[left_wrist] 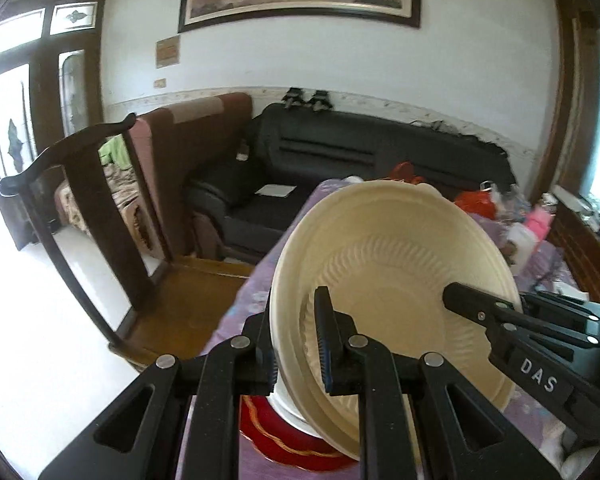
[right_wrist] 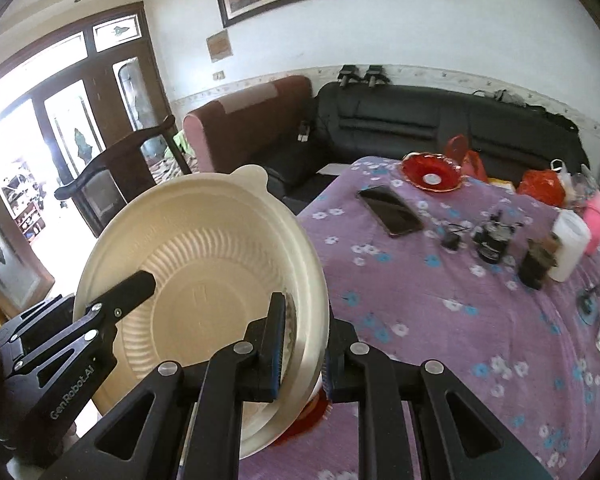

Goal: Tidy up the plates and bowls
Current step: 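Carry the tan bowl onto the white bowl stack and open both grippers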

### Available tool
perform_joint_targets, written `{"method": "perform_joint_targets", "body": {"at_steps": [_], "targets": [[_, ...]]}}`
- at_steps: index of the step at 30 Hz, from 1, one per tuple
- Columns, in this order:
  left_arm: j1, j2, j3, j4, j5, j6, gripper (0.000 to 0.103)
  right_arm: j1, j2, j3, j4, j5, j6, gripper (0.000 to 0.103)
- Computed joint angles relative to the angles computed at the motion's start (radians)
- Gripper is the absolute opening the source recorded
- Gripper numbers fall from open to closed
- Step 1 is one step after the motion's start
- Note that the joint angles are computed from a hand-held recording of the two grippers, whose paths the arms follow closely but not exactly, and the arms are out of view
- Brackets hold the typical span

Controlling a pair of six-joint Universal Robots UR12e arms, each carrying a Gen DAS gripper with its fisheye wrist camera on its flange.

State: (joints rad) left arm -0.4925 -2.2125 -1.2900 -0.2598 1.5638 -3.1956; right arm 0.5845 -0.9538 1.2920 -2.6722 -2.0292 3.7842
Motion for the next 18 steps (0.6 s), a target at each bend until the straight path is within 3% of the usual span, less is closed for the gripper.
{"method": "perform_joint_targets", "body": {"at_steps": [8, 18], "targets": [[0.025, -0.048, 0.029, -0.112, -0.032, -0.045, 0.017, -0.013, 0.065, -0.063, 0.110, 0.064, 0.031, 0.018], [0.033, -0.086, 0.061, -0.169, -0.064, -0.044, 0.017, -0.028, 0.090, -0.067, 0.141, 0.091, 0.061, 0.018]]}}
